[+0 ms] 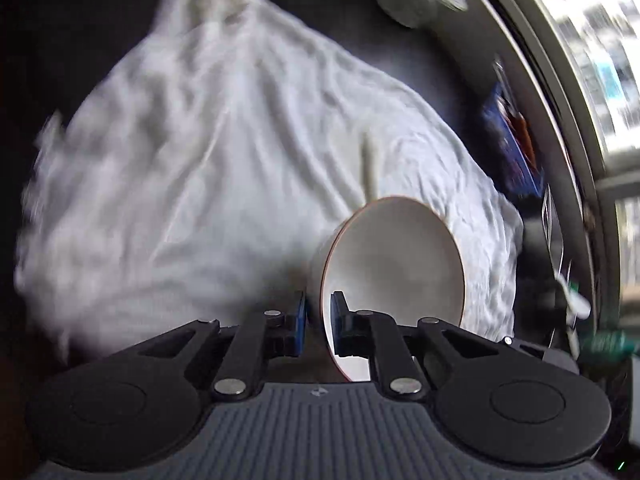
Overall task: Clean bowl
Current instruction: 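Wipe the bowl's outer wall with the pad in the right tool while the left tool holds the rim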
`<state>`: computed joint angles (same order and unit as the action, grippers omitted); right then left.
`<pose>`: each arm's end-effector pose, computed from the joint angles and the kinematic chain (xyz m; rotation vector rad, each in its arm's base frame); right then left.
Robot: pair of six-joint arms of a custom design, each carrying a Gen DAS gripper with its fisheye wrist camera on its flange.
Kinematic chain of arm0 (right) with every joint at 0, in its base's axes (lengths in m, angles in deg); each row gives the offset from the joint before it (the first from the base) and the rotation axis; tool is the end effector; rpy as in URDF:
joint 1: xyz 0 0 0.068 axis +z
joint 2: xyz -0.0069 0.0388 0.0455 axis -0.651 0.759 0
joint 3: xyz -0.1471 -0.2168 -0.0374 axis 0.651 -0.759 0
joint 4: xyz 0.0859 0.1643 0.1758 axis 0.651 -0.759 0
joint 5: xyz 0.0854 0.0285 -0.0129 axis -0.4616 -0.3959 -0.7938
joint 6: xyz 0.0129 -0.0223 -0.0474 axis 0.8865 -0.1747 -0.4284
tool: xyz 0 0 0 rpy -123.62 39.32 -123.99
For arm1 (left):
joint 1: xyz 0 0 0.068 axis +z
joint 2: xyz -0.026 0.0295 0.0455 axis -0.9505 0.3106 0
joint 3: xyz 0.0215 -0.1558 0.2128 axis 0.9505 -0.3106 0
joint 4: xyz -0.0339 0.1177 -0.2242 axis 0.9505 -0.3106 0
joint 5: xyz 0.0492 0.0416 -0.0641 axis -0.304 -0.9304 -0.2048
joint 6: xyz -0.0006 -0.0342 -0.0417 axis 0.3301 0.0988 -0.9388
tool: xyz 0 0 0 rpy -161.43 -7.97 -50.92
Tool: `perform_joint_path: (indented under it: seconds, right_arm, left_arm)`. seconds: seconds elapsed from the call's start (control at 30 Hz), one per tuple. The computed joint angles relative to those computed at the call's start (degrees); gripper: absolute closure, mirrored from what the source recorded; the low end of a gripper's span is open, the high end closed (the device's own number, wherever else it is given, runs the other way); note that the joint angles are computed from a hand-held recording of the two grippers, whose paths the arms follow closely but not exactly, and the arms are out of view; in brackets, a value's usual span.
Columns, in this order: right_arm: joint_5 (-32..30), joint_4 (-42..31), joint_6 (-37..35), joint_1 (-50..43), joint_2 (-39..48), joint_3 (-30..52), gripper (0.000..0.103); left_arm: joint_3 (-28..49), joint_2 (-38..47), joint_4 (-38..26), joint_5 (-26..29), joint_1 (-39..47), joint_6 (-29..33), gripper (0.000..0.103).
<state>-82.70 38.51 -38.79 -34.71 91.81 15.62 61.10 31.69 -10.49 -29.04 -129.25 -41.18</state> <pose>0.2252 0.0451 0.1432 -1.4104 2.1428 0.6479 0.1497 -0.2192 0.1299 -1.1080 2.5178 -0.6867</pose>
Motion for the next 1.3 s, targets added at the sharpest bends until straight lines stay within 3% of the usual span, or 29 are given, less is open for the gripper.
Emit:
perform_joint_path:
  seconds: [0.17,0.27,0.33,0.5,0.73,0.8,0.87,1.23,1.3]
  right_arm:
    - [-0.03,4.86,2.15,2.39,-1.0,-2.56,0.095]
    - [0.31,5.85,2.03,3.97,-0.72,-3.33,0.095]
    - [2.05,7.28,2.76,4.66,-0.91,-3.86,0.095]
    - [-0.1,6.41,3.42,1.68,0.29,-1.06,0.095]
    - [1.03,8.1,1.83,2.63,0.14,-0.2,0.095]
    - [1.41,8.32,1.26,3.03,0.42,-0.01,0.095]
    - [2.04,8.2,-0.1,3.57,0.53,-0.05,0.095]
    - [5.89,8.19,-3.09,6.74,-4.52,-4.77,0.094]
    - [5.86,8.71,-2.12,7.3,-6.17,-5.9,0.094]
  left_arm:
    - [0.05,0.06,-0.69,-3.71,-3.59,-9.75,0.089]
    - [0.18,0.4,0.29,-2.1,-2.95,-7.33,0.084]
    - [0.11,0.37,1.06,0.45,-1.38,-3.09,0.083]
    - [9.46,3.34,-13.02,0.43,1.76,16.97,0.08]
    - [8.02,1.9,-10.01,3.42,9.29,38.29,0.08]
    - [9.06,2.65,-11.06,2.89,9.37,40.54,0.082]
    - [8.54,2.55,-10.86,1.93,9.04,37.57,0.088]
    - [5.02,-0.28,-9.9,-1.49,1.72,9.03,0.088]
    - [5.05,-0.16,-9.02,-1.29,0.78,6.46,0.087]
